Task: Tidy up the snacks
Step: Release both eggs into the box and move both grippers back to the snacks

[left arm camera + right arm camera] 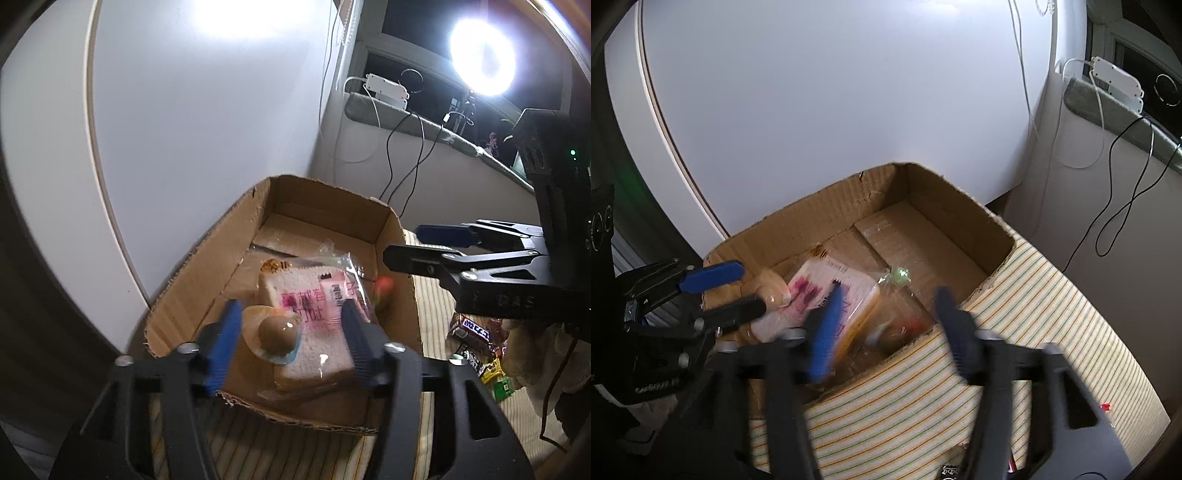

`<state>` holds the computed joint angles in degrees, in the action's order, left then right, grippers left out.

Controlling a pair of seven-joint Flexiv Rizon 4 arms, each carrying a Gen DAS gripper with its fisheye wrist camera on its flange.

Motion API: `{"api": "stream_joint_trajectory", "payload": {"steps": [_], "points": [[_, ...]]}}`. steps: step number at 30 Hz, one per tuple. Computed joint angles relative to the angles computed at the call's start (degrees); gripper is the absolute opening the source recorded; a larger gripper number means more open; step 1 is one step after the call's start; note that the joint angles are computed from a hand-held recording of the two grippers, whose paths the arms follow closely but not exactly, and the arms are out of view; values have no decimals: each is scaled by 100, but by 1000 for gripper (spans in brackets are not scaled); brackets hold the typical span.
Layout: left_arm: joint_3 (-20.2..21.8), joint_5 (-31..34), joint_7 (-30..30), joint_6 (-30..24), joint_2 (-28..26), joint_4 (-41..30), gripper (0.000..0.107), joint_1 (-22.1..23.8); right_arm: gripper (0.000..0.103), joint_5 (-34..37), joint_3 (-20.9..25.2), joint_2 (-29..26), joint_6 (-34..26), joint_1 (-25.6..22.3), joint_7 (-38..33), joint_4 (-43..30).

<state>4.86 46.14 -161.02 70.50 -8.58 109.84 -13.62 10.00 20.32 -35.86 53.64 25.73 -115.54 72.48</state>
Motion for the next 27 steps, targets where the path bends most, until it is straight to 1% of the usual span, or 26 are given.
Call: {"api": "stream_joint_trajectory", "payload": {"steps": [2,4,15,20,23,27], "points": [[-2,26,-20,-15,18,-6,57,-7,80,21,-1,42,140,-5,-3,59],[-12,45,-35,-24,30,-13,57,-8,84,24,1,68,171,-14,19,75],[-111,175,-155,-68,123,-27,57,-50,85,83,-9,259,180,-154,62,220],[-191,247,-213,-92,132,-79,57,-100,85,58,-85,419,252,-252,123,419],[-237,271,-214,-83,84,-160,57,-151,85,-2,-177,569,431,-316,168,659],[-264,199,-95,0,-23,-275,57,-218,85,129,-127,760,540,-576,108,890]]}}
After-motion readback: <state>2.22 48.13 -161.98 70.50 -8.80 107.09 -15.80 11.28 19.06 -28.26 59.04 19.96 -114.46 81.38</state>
